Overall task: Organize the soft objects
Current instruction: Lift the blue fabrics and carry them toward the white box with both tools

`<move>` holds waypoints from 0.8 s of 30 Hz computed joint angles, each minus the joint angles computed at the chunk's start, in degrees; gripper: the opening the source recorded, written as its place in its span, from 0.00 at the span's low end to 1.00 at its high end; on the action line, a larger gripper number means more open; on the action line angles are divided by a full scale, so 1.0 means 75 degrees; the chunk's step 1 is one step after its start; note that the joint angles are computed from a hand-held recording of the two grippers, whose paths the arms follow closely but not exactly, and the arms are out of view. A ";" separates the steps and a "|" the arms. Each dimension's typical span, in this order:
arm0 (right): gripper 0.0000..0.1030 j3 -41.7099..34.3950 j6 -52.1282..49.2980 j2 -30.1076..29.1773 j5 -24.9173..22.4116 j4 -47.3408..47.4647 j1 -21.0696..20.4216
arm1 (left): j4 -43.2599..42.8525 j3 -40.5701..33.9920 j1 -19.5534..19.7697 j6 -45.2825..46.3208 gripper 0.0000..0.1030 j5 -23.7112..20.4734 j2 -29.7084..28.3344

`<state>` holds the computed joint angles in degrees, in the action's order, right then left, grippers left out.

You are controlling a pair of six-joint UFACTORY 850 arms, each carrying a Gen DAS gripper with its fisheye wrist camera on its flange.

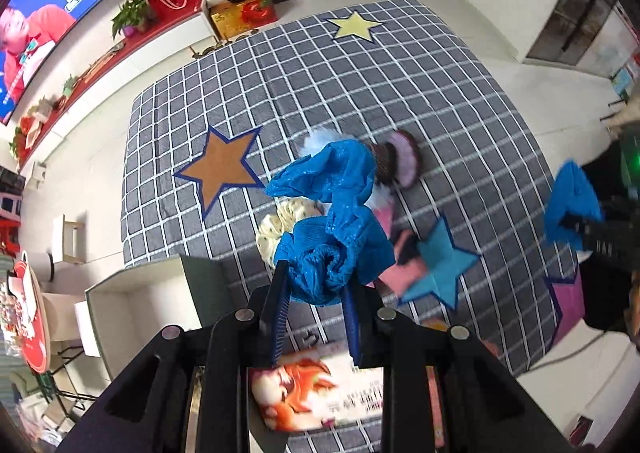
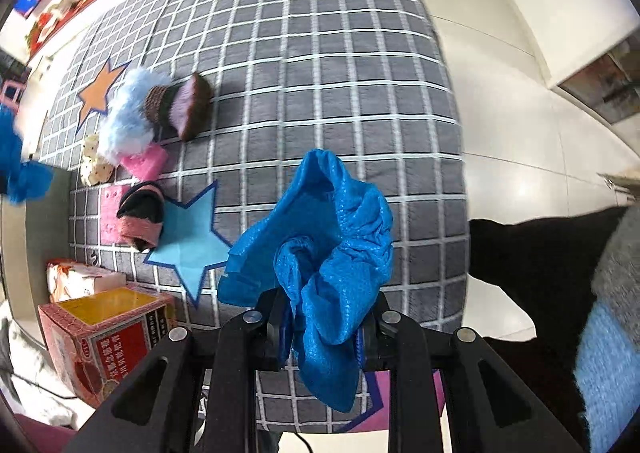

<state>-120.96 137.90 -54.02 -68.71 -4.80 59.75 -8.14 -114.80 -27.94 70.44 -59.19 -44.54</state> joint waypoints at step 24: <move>0.23 -0.0663 0.1575 0.0090 -0.2289 -0.2097 0.0385 | -0.0529 0.0901 0.0169 0.0828 0.26 0.0049 0.0880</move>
<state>-125.94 149.71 -53.35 -85.88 -20.53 62.63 -12.11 -108.04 -26.68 76.66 -58.82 -37.94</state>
